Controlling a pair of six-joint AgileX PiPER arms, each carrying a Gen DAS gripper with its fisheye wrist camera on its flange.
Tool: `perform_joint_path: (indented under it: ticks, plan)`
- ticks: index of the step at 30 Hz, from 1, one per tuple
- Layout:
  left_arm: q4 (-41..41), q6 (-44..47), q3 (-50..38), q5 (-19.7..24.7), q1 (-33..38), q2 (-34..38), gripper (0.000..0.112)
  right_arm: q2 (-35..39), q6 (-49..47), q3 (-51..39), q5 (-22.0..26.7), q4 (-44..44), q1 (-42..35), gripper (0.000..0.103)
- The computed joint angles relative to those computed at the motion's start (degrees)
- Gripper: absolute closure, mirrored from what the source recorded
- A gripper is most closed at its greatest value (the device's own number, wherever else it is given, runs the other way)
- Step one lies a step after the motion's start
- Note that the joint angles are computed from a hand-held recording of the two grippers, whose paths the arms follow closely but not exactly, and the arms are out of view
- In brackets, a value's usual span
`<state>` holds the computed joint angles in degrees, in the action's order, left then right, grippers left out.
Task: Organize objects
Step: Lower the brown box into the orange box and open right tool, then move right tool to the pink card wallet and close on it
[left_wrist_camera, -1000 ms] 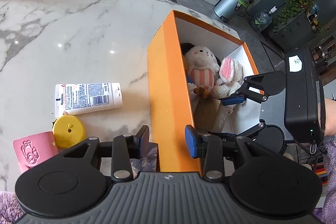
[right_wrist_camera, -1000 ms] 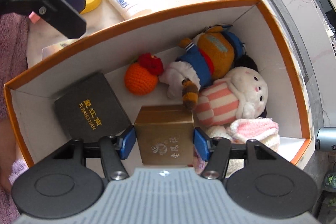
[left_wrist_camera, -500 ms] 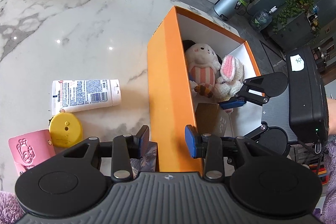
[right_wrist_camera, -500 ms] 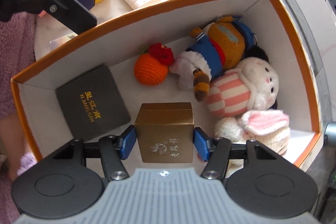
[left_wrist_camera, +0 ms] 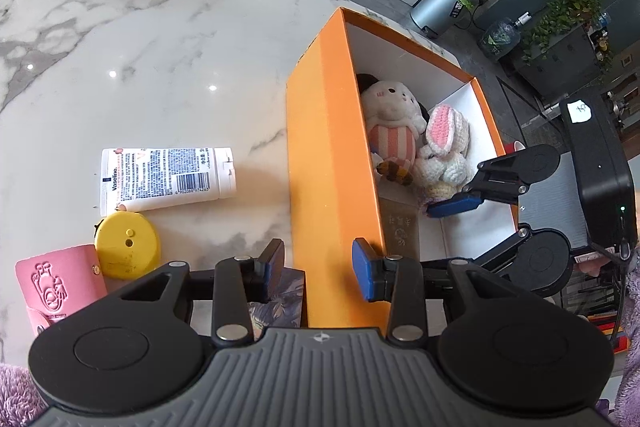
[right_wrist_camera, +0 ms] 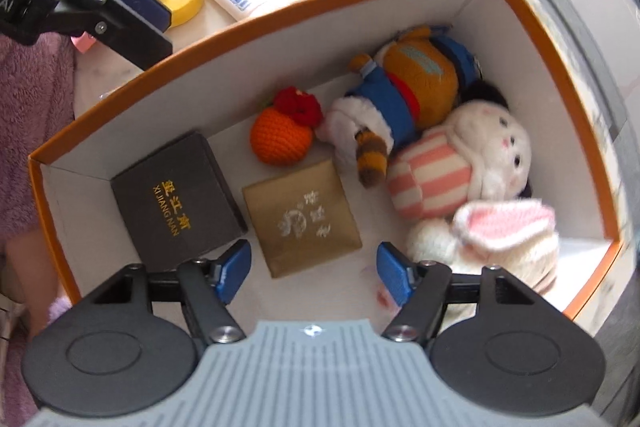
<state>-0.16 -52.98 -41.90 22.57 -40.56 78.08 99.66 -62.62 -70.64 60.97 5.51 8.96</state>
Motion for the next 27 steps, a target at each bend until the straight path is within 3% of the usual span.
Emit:
perform_joint_path:
  ticks: [1,3,12,19,27]
  plan:
    - [-0.18,0.28,-0.09,-0.08,-0.1,0.05,0.07,0.68,-0.03,-0.55,0.73,0.53,-0.63,0.052]
    - [1.3,-1.08,-0.5,0.35,-0.6,0.21,0.071,1.08,-1.49,-0.33,0.44,1.25,-1.2,0.06]
    - [1.13,-0.98,-1.24,0.8,-1.07,0.75,0.081,-0.3,-7.36,2.04,-1.89,1.68,-1.66,0.062]
    - [2.72,-3.06,-1.21,1.69,-1.74,-0.44,0.082,-1.32,-7.82,2.52,-1.85,2.42,-3.4,0.062]
    - [14.14,-13.95,-0.2,9.61,-4.51,-8.47,0.082,-8.05,-10.59,1.74,1.98,10.65,-6.47,0.062]
